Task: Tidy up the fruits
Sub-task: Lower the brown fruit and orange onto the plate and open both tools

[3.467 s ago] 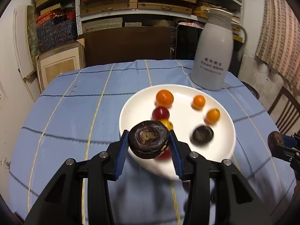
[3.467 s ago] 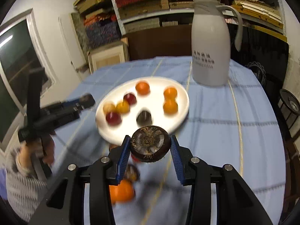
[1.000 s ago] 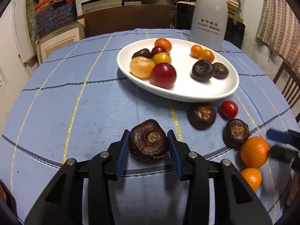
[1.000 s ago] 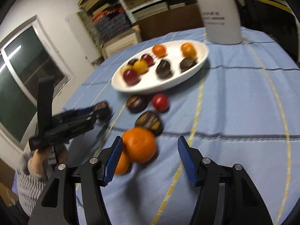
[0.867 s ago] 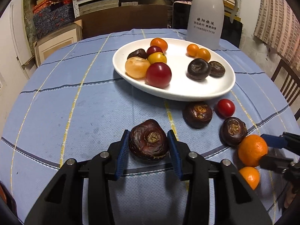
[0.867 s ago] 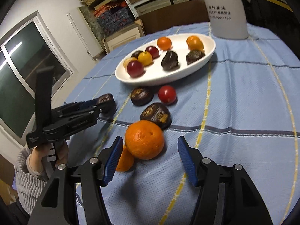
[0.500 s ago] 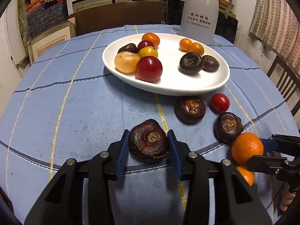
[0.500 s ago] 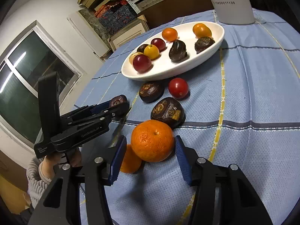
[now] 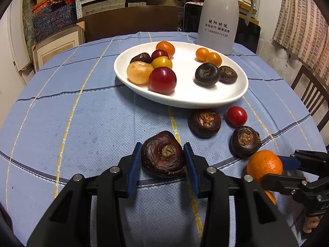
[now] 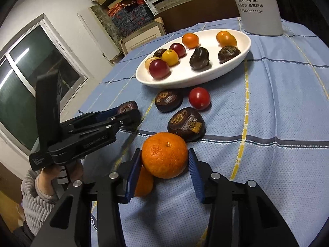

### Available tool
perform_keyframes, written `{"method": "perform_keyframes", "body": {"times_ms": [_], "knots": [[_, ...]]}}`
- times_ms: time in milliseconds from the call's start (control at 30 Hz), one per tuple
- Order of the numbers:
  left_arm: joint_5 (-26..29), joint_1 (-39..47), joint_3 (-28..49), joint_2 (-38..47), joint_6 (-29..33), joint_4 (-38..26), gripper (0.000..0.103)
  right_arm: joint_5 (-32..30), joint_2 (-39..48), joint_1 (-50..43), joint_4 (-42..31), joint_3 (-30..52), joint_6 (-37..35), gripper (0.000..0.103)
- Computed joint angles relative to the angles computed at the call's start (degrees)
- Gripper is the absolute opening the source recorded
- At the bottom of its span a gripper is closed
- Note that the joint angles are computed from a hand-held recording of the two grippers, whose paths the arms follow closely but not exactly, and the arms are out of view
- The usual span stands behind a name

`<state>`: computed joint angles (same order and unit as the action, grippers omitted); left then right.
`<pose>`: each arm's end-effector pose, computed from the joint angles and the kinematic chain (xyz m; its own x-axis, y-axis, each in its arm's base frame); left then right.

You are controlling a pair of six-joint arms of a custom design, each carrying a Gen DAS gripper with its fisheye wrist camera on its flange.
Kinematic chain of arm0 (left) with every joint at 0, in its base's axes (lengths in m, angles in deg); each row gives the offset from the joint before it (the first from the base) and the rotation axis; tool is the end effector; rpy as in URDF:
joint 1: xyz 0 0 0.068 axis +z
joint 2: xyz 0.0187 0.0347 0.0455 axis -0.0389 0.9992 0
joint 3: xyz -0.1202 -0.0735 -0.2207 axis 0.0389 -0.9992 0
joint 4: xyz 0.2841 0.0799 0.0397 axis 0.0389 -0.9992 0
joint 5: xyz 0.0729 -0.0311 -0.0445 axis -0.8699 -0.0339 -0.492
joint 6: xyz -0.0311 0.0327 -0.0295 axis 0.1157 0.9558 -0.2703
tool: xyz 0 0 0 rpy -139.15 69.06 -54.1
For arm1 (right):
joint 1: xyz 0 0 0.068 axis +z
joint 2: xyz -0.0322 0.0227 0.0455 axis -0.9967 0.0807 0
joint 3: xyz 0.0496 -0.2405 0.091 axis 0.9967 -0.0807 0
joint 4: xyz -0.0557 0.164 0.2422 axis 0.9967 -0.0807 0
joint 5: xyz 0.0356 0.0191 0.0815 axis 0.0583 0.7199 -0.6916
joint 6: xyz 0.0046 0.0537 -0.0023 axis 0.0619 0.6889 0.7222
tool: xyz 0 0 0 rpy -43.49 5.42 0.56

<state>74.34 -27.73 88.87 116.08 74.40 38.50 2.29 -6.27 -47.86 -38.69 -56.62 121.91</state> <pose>0.1987 -0.0963 0.1421 -0.6749 0.3428 -0.6535 0.4678 0.8836 -0.0197 0.1154 0.0864 0.1359 -0.7855 0.1964 -0.5869 -0.1072 0.8908 0.4415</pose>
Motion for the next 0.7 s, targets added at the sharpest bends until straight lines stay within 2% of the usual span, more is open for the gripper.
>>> {"method": "perform_keyframes", "body": {"times_ms": [200, 267, 333, 467, 533, 700], "knots": [[2.3, -0.1, 0.2, -4.3, -0.9, -2.1, 0.04, 0.6, -13.1, -4.1, -8.8, -0.8, -0.1, 0.045], [2.6, -1.5, 2.4, -3.4, -1.0, -2.7, 0.04, -2.9, -11.6, -9.9, -8.9, 1.0, -2.8, 0.045], [1.4, -3.8, 5.7, -0.5, -1.3, -2.5, 0.04, -6.7, -6.9, -15.8, -7.8, 4.0, -6.1, 0.045], [-1.6, -8.4, 12.7, 9.3, -1.9, 0.6, 0.04, -11.8, 9.7, -27.1, -1.8, 14.0, -13.9, 0.045], [-2.2, -9.4, 16.5, 15.6, -2.4, 2.3, 0.04, -11.8, 17.2, -28.8, 2.1, 17.2, -14.8, 0.045], [-2.0, -9.5, 22.6, 25.7, -2.3, 4.5, 0.04, -12.1, 40.0, -31.4, 17.6, 23.8, -14.4, 0.045]]}}
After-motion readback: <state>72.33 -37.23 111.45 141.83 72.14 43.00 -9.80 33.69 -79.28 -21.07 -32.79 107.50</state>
